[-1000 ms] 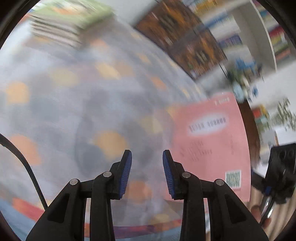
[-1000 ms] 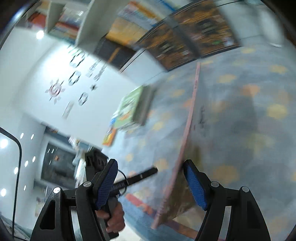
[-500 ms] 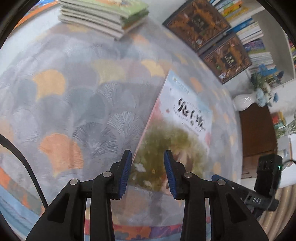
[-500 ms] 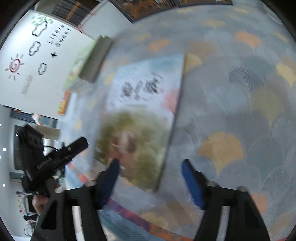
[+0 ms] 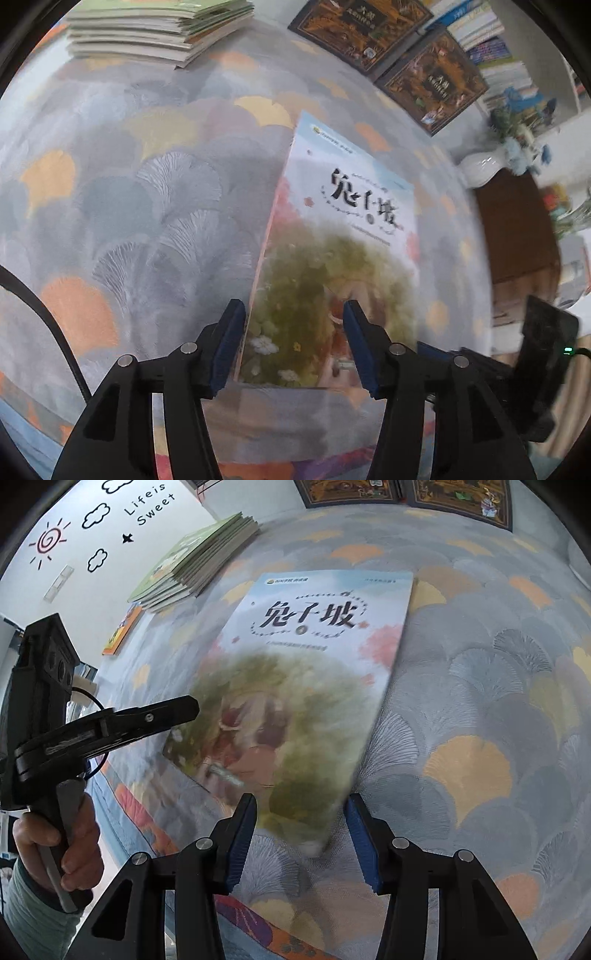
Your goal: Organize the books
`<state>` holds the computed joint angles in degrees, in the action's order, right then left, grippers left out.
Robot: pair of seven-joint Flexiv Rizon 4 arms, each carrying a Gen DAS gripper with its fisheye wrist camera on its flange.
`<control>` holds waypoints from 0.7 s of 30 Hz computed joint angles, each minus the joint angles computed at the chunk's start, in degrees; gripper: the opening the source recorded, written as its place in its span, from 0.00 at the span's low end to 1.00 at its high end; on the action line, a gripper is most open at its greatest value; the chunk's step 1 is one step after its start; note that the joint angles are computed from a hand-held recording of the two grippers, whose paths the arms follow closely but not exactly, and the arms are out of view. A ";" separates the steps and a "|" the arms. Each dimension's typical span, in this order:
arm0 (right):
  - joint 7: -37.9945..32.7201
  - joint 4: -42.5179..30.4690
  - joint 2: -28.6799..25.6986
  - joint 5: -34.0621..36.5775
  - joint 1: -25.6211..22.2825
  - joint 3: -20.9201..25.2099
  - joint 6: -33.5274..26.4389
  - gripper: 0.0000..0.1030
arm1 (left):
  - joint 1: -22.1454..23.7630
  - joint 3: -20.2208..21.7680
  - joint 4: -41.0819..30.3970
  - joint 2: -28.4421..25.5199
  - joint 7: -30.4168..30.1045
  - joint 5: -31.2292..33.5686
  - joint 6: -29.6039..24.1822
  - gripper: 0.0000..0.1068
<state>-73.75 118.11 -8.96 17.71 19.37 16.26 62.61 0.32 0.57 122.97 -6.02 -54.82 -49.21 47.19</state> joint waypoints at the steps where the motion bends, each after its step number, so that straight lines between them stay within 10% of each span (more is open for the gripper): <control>1: -0.56 -0.28 -0.16 0.79 -0.25 0.09 -0.05 0.49 | 0.18 -0.08 0.55 0.43 1.23 -2.71 -0.60 0.48; 6: -6.41 -2.31 -0.12 11.25 -3.15 1.12 -1.39 0.50 | 2.24 1.15 2.90 1.84 8.85 -27.04 -12.66 0.48; 12: -9.83 -3.67 0.15 17.45 -4.17 0.56 -3.30 0.50 | -0.51 0.19 3.18 1.12 6.58 -18.48 -7.17 0.11; 21: -14.47 -6.56 1.69 29.45 -8.57 -1.92 -13.63 0.55 | -2.69 -0.84 3.15 1.32 5.22 -26.78 -6.90 0.11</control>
<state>-88.22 111.55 -7.27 47.16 10.80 14.35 48.97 -2.37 -0.28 126.11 -4.70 -49.61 -75.99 40.29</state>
